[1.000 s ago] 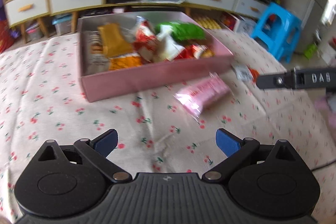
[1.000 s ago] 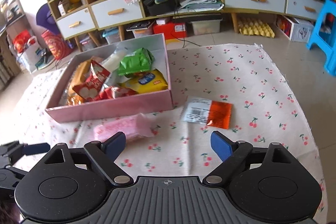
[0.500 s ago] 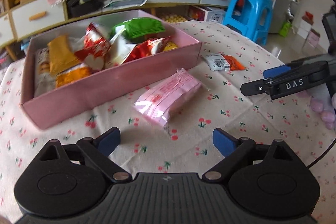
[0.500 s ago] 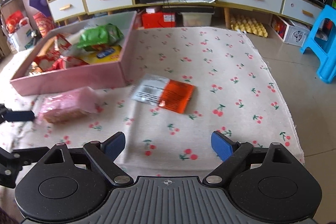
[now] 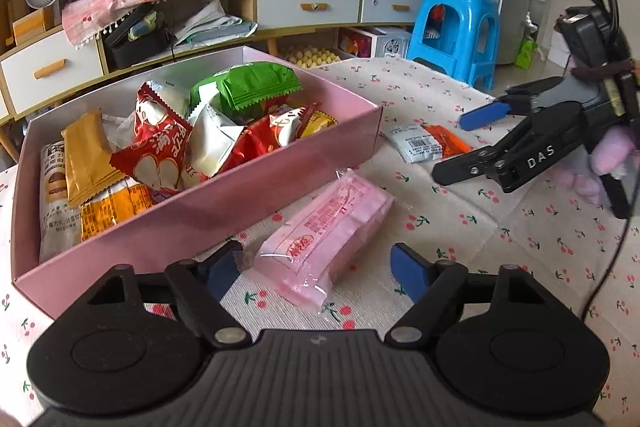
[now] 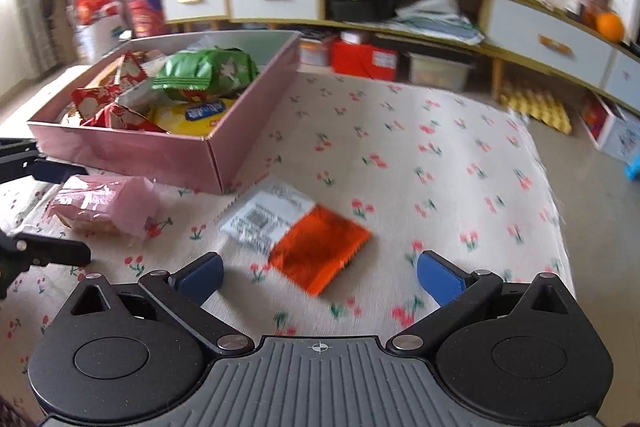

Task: Organize snacks
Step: 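Move both grippers back toward the pink pack and white-orange packet, then grasp the pink pack with the left gripper while the right gripper grasps the white-orange packet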

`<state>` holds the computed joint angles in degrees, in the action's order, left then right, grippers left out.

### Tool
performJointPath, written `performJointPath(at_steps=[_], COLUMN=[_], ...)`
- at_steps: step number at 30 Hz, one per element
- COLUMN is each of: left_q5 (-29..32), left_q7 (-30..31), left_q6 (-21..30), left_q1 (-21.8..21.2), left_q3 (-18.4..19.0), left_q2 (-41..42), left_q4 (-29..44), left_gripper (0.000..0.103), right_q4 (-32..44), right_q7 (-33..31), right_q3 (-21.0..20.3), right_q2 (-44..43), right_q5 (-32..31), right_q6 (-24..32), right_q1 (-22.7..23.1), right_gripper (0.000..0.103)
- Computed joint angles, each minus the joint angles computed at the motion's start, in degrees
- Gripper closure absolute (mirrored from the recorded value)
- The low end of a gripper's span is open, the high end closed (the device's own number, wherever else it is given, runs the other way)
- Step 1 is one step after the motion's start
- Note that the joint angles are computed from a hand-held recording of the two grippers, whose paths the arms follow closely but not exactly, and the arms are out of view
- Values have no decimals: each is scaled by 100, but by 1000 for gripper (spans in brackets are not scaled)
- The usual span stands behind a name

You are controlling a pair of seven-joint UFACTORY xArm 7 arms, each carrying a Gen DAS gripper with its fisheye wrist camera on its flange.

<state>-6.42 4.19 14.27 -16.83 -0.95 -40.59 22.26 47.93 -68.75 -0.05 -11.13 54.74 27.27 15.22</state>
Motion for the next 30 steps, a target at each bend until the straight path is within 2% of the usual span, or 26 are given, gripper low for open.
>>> performJointPath(at_steps=[4,12,14,17,19,21,25,28,30], left_q5=[-109,-322,-318,-351,-453,-572,-749,-852,-819], left_q7=[122,231,215,211,380,623,946,1135,1193], left_q6=[-87,-36,20,259,544,873,1261,1198,1044], left_q1=[-160,-319,-266,-283,-467,-634,-669,-658,-601], left_q3=[188,305,243,231,379,511,502,474,362], left_q2=[65,111,88,-35,-179,-326,-563,-609,-529], left_q4=[23,108,110,126,150,186,173,128,131], left_gripper=[33,45,46,47,47,46,44,32,30], right_q4=[244,446,418,325,279,236,194,157,83], right_q7=[-654,-736,-718,-661,-620,-536,-417,-433,-484], right_q3=[-56,152,154,163,147,141,18,-63,-68], right_q2=[237,369,307,154,45,-65,-247,-318,-349], right_q5=[448,381,345,262,139,-100,-503,-532,-439], right_q6=[199,427,505,573,680,782,1242,1424,1310], right_q1=[15,-160,-186,-178,-155,-135,-129,-126,-100], right_gripper=[0,3,8,25,45,51,52,49,45])
